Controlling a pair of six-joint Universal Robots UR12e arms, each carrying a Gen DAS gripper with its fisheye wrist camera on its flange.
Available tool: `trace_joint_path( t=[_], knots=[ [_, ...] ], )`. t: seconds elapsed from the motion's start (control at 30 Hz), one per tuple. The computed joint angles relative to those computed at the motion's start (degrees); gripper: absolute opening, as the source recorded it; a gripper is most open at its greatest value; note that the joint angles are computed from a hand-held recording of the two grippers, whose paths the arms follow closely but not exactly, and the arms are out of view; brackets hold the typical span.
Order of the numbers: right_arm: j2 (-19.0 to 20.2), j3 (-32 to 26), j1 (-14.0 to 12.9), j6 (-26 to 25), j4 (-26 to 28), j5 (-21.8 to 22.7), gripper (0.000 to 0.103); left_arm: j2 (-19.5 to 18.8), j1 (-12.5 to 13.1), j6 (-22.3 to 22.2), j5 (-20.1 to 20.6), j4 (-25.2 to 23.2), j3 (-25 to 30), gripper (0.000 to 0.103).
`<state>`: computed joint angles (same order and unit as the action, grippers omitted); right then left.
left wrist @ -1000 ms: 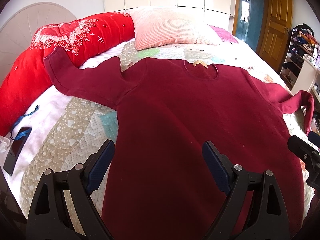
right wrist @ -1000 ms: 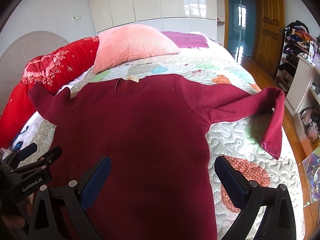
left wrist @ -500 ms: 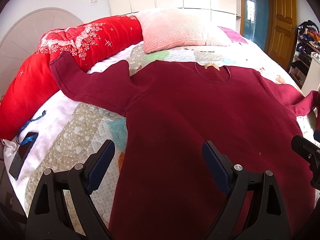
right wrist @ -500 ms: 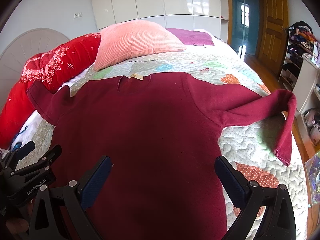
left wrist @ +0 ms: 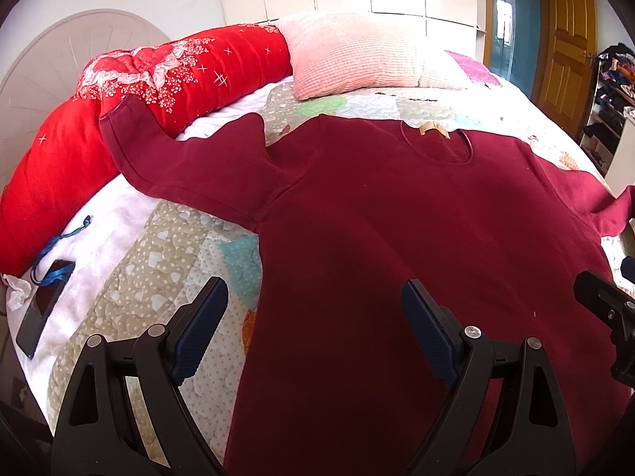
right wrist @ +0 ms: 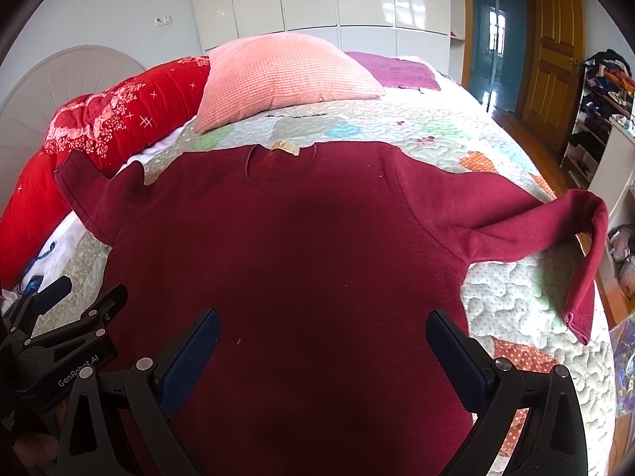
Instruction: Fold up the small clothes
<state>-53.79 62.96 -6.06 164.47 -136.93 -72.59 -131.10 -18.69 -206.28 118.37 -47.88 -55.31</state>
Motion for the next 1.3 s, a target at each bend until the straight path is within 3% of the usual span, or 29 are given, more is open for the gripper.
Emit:
trace_joint_path(
  t=[0.2,0.33,0.47,0.63,0.77,0.83,0.93,1.0,1.1,1.3],
  knots=[
    [1.24,-1.68,0.62,-0.05,0.91,0.04,0.103,-0.24,0.64,-0.18,-1.42,-0.42,0.37,0.089],
    [2.49,-3.47,1.16,-0.06,1.78,0.62,0.103,0.00,1.86,-0.64,-5.35,-0.78,0.24,0.089],
    [4.20,-5.79,1.94,-0.30,2.30,1.45,0.103,1.44,4.47,-2.93,-10.53,0.92,-1.67,0.089],
    [6.48,-9.23,2.92,-1.80,3.79,3.35,0.103,2.62,7.83,-6.17,-9.48,-0.49,-2.50,0.089],
    [7.41,-10.60,3.38,-2.17,4.40,4.76,0.103,2.47,10.30,-9.20,-3.49,-1.53,-2.36,0.089],
    [7.83,-11.15,3.69,-2.40,4.67,4.99,0.103,2.39,11.63,-10.97,-2.69,-0.66,-2.64,0.089],
    [8.24,-11.69,3.84,-2.75,5.48,5.47,0.103,2.53,12.94,-14.75,0.01,2.89,-4.07,0.089],
    [8.50,-12.11,3.81,-3.20,6.63,5.78,0.103,2.37,13.23,-16.65,3.89,8.12,-5.09,0.089],
    [9.08,-13.18,3.87,-4.01,8.94,5.91,0.103,0.95,13.42,-14.15,9.14,11.16,-3.26,0.089],
    [9.19,-13.27,4.04,-4.91,10.33,6.09,0.103,-3.84,13.95,-6.59,16.47,5.68,5.16,0.089]
  ],
)
